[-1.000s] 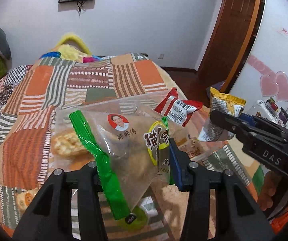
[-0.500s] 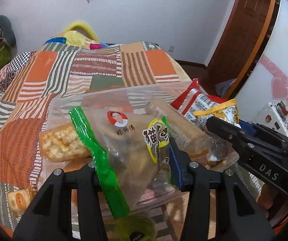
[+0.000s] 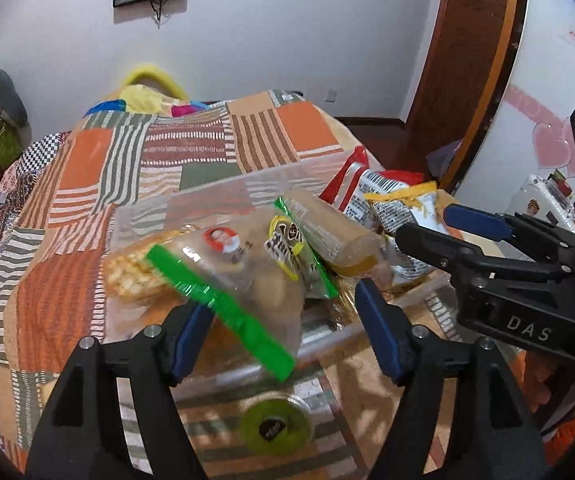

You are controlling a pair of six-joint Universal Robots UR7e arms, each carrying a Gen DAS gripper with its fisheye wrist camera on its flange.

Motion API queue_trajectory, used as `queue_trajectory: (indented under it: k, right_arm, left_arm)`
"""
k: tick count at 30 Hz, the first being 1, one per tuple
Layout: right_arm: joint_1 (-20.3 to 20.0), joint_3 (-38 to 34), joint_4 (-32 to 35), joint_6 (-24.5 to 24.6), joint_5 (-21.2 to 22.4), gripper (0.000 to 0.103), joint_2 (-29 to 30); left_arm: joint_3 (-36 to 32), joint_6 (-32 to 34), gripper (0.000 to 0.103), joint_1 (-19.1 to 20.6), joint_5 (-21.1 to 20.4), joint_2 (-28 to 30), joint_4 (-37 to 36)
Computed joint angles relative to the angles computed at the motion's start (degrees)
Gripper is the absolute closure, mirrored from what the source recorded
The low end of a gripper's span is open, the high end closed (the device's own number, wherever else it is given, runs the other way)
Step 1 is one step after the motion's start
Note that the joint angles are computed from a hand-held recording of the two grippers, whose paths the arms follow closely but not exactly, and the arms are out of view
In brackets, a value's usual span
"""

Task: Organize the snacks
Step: 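Carry both held bags over the clear plastic box and release them inside, then grasp the orange-labelled rice cake packet with left tool while right tool grasps green round container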

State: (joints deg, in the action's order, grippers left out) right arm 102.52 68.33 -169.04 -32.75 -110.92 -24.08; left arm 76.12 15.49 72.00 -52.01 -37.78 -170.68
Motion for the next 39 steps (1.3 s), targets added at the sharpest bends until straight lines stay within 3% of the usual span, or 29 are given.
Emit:
queue_trajectory:
  k: [7, 12, 18, 26, 36, 39]
  right_arm:
    - [0.18, 4.29, -2.27, 0.02, 2.65, 0.038, -3.46]
    - [0.86, 7.50, -4.14, -0.14, 4.58, 0.036, -5.34]
    - [1.56, 10.39, -4.35, 0.15, 6.35, 0.036, -5.86]
    - [2.48, 10.75, -1.59, 1.66, 5.23, 0.036, -3.31]
    - [2.92, 6.78, 5.94, 6.01, 1.15, 0.036, 1.37]
    - [3.12, 5.61, 6.99, 5.67, -0.16, 0.036, 2.74]
  left_arm:
    - [8.65, 1.82, 0.031, -1.68, 1.18, -6.06, -7.44]
    - [14.33, 3.63, 0.019, -2.23, 3.00, -10.54, -12.96]
    - [17.81, 6.94, 0.016, -0.53, 6.91, -14.38, -15.56]
    - [18.55, 4.60, 0.015, 6.50, 6.36, -16.52, -9.30]
    - [9.62, 4.75, 0.016, 13.45, 1.08, -11.04, 1.11]
    - [8.48, 6.29, 0.024, 14.05, 0.53, -9.73, 1.19]
